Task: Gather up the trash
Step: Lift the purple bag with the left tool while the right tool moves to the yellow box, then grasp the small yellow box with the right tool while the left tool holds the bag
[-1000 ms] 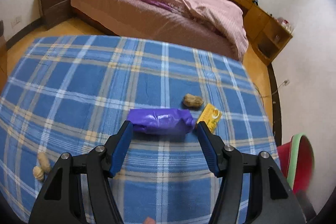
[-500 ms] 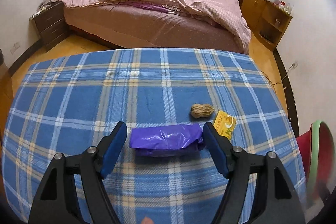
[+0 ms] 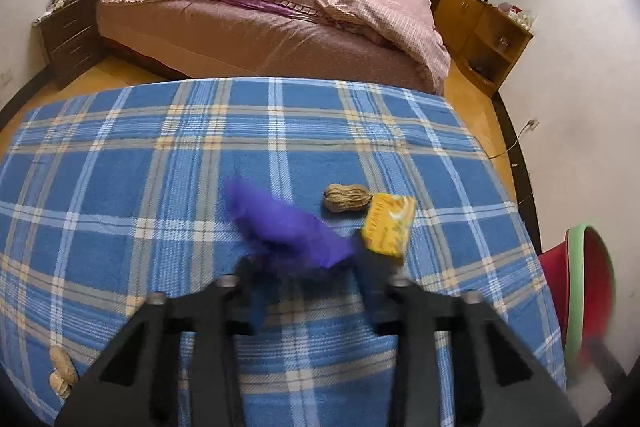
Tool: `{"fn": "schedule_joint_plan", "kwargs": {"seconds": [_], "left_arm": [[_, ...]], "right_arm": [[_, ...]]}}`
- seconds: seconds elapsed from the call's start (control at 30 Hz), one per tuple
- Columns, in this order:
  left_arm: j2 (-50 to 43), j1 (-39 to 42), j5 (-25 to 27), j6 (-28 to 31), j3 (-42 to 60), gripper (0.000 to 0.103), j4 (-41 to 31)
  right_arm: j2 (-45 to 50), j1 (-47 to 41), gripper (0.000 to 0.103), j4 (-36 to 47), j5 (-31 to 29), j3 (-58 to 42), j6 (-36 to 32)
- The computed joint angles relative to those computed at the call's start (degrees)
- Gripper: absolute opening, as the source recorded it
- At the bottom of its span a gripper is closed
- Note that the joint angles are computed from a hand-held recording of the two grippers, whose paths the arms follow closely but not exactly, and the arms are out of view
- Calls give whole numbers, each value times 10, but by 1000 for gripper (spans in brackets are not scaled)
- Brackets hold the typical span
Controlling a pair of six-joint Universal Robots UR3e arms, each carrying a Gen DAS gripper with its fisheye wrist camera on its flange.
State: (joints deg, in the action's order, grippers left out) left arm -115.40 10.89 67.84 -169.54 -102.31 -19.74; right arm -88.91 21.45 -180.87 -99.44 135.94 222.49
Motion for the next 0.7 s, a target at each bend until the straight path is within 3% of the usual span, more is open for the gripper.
{"fn": "schedule_joint_plan", "kwargs": {"seconds": [0.03, 0.13, 0.43, 0.7], "left_arm": [[1, 1, -1, 1, -2, 21, -3], [16, 20, -32, 7, -26, 17, -2], [91, 75, -62, 49, -110, 17, 17], [99, 119, -34, 41, -135, 17, 55]], "right_arm": [[2, 2, 53, 1, 0, -4, 0], [8, 7, 53, 10, -1, -17, -3], [61, 29, 53, 50, 4, -107, -18], [175, 66, 53, 115, 2, -283, -34]]}}
